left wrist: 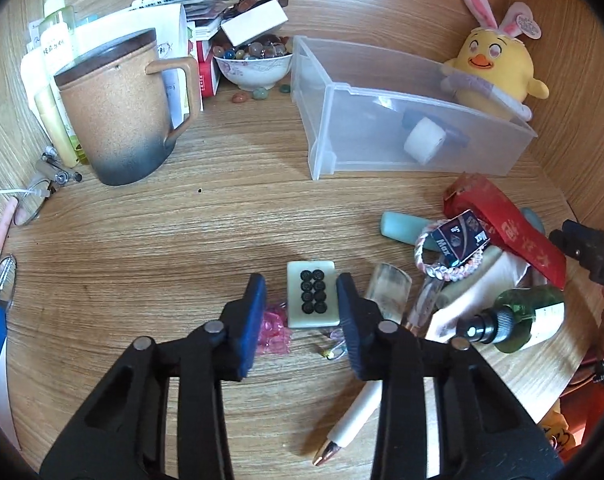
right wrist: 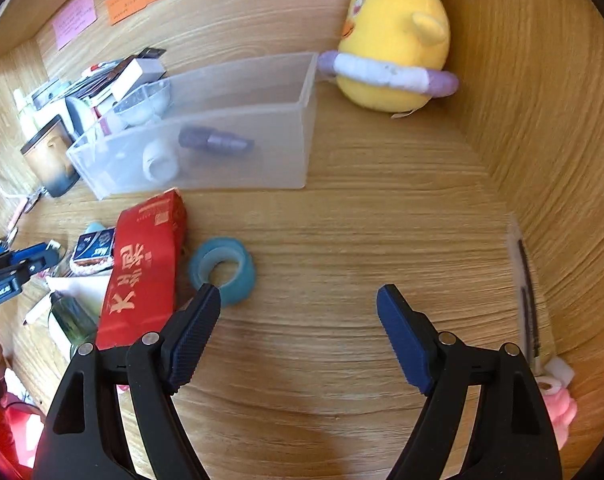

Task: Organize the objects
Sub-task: 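Grasp the white domino box with the left tool while the right grasps the blue tape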

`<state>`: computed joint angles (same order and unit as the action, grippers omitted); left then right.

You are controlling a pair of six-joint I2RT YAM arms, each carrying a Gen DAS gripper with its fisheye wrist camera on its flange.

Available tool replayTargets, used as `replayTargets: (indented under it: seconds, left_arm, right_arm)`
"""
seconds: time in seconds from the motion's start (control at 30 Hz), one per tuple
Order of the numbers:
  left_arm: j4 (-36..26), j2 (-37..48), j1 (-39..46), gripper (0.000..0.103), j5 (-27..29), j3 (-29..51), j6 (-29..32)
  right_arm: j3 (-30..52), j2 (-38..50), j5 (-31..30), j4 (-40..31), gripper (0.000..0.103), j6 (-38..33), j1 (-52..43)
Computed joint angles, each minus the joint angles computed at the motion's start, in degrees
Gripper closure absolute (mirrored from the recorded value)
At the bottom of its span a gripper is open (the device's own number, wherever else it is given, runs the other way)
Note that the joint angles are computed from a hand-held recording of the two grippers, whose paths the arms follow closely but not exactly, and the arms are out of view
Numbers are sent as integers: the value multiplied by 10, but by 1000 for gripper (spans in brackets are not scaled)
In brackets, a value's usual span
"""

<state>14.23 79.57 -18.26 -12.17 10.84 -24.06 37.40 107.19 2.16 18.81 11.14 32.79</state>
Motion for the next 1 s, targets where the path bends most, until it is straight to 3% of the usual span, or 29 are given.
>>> replayTargets:
  seconds: [0.1, 0.27, 0.5, 0.6, 0.8, 1.0]
  left_arm:
    - [2, 8, -5, 79, -5, 3, 2]
    - [-3, 0, -6, 79, -16, 2, -6]
    - [-2, -17, 20, 79, -6, -7, -9]
    - [-7, -29, 14, 79, -17, -8, -10]
    - [-18, -52, 2, 79, -30, -2, -11]
    - [-16, -56, -3, 79, -35, 5, -14]
  right_arm:
    - [4, 4, 9, -3, 25, -8, 16]
    - [40, 22, 34, -30, 27, -6, 32]
    - [84, 49, 4, -60, 29, -2, 25]
    - [99, 57, 4, -71, 39, -1, 26]
    - [109, 63, -9, -72, 68, -3, 16]
    - [90, 51, -31, -39, 68, 11, -2]
